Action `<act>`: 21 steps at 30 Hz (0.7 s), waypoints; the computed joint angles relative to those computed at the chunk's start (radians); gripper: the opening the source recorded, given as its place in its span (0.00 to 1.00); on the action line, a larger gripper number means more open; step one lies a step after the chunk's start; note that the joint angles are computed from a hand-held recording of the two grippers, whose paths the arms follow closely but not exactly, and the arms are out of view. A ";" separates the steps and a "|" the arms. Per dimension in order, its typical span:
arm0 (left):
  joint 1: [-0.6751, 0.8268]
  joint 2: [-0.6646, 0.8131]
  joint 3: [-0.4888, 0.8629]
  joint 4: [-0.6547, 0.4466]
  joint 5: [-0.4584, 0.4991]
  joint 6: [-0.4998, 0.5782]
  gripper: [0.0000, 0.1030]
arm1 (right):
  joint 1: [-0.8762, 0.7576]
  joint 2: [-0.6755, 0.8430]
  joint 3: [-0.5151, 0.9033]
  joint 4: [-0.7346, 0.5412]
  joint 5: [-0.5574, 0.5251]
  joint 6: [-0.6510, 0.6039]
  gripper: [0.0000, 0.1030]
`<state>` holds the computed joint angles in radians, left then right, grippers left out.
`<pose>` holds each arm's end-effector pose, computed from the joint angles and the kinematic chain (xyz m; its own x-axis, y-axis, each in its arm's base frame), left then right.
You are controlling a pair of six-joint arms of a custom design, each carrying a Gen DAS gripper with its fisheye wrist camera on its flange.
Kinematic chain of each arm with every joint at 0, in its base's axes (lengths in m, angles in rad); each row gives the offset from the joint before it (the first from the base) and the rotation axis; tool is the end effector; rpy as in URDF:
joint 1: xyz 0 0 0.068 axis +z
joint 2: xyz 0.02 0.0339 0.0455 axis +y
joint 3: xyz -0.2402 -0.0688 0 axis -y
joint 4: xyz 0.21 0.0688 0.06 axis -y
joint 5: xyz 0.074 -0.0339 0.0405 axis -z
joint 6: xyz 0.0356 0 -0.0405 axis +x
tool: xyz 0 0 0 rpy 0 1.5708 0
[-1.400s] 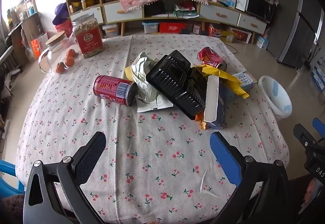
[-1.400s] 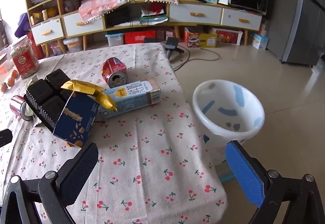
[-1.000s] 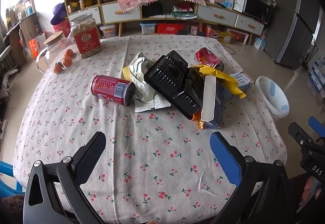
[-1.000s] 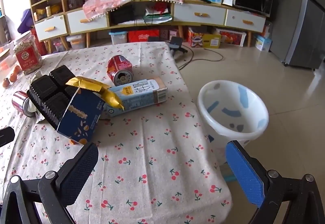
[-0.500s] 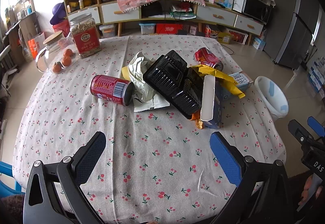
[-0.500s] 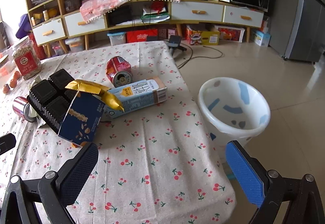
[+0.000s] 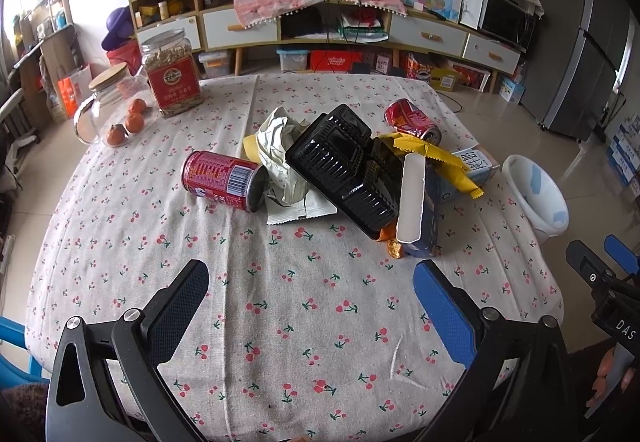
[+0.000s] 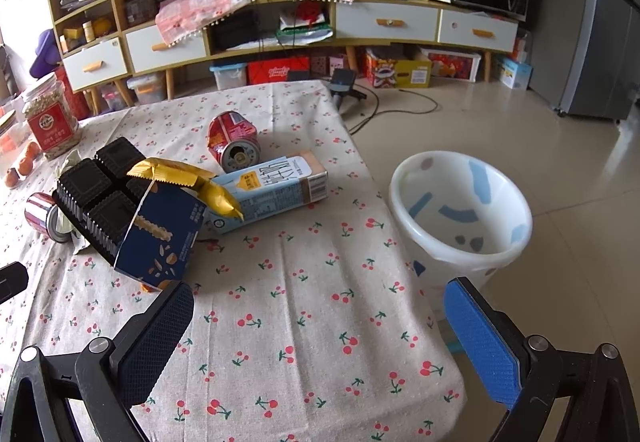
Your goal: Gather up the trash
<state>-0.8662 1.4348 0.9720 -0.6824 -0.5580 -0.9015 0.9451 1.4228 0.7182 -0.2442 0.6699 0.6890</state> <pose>0.1732 -0.1746 0.2165 -0.7618 -0.1310 -0.6344 -0.1495 0.9885 -0.0246 0.1601 0.1839 0.1779 -0.6366 -0.0302 -0.7706 -0.0243 0.9995 -0.0191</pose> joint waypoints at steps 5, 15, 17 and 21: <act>0.000 -0.001 -0.001 0.000 0.000 0.001 1.00 | -0.006 -0.005 0.002 -0.005 -0.011 0.005 1.00; -0.001 0.000 0.000 0.000 0.000 0.000 1.00 | -0.010 -0.002 0.002 -0.005 -0.017 0.004 1.00; 0.000 -0.001 -0.001 0.001 0.001 0.001 1.00 | -0.010 -0.001 0.002 -0.004 -0.016 0.007 1.00; 0.000 0.000 0.000 0.000 0.000 -0.001 1.00 | -0.012 0.000 0.001 -0.003 -0.019 0.009 1.00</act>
<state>-0.8665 1.4348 0.9716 -0.6824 -0.5576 -0.9021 0.9330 1.4226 0.7194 -0.2477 0.6514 0.6983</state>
